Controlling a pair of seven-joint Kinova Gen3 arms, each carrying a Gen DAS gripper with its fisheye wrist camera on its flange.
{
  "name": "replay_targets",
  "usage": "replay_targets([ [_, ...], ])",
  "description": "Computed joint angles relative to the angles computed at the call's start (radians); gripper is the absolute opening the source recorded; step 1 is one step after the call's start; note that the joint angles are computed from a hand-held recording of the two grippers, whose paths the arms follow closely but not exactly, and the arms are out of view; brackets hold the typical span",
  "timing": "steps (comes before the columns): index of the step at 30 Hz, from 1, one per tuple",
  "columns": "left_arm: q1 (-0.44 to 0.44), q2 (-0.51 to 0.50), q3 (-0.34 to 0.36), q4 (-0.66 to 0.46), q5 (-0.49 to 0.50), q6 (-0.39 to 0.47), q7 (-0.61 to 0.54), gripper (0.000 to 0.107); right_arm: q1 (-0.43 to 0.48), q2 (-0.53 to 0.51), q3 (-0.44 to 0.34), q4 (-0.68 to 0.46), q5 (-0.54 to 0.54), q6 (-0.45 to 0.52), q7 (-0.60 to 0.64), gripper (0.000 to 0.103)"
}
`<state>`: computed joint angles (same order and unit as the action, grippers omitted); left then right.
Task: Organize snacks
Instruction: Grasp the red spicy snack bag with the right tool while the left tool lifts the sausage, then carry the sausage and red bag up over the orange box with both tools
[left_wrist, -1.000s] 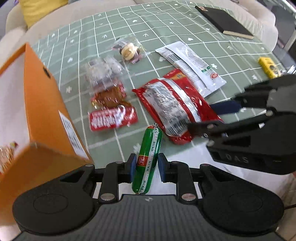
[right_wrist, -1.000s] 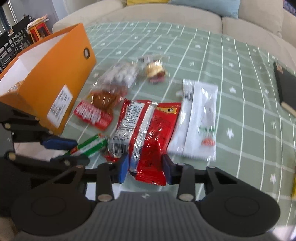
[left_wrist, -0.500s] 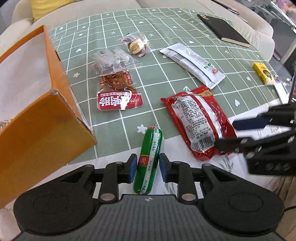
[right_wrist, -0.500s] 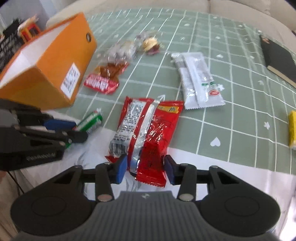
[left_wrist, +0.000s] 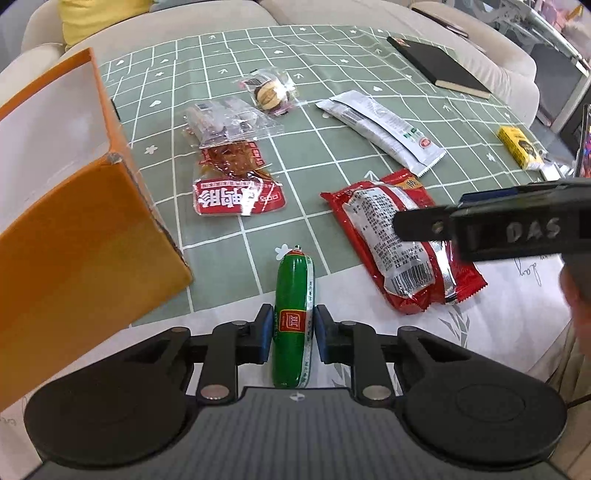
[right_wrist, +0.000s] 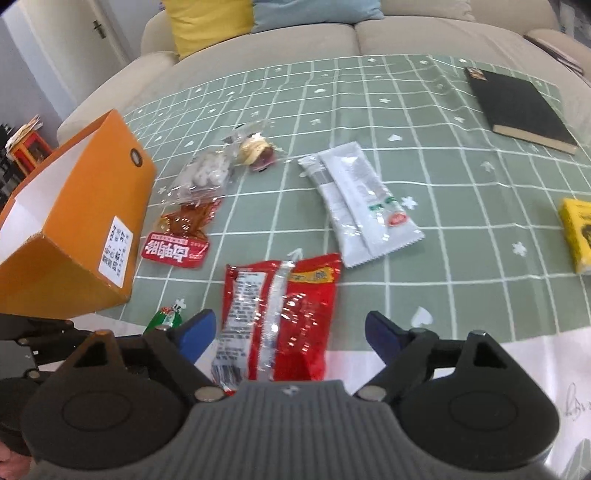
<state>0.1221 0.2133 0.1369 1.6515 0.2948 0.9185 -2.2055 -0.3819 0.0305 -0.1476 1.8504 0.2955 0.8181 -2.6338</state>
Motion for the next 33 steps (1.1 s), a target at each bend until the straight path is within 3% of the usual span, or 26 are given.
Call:
replay_targets([
  [2, 0.001, -0.001, -0.002, 0.001, -0.002, -0.006, 0.006, 0.025, -0.002, 0.021, -0.002, -0.015, -0.009, 0.01, 0.025, 0.091],
  [10, -0.015, 0.004, -0.005, 0.003, 0.019, -0.02, 0.022, 0.025, -0.029, 0.068, 0.005, -0.052, -0.033, 0.069, 0.09, 0.091],
  [18, -0.026, 0.004, -0.005, 0.004, 0.037, -0.017, 0.023, 0.025, -0.085, 0.087, 0.002, -0.072, 0.048, 0.108, 0.105, 0.07],
  [33, -0.067, -0.06, -0.015, 0.012, 0.146, 0.019, -0.022, 0.025, -0.102, 0.012, -0.023, -0.063, 0.105, 0.112, 0.039, 0.068],
])
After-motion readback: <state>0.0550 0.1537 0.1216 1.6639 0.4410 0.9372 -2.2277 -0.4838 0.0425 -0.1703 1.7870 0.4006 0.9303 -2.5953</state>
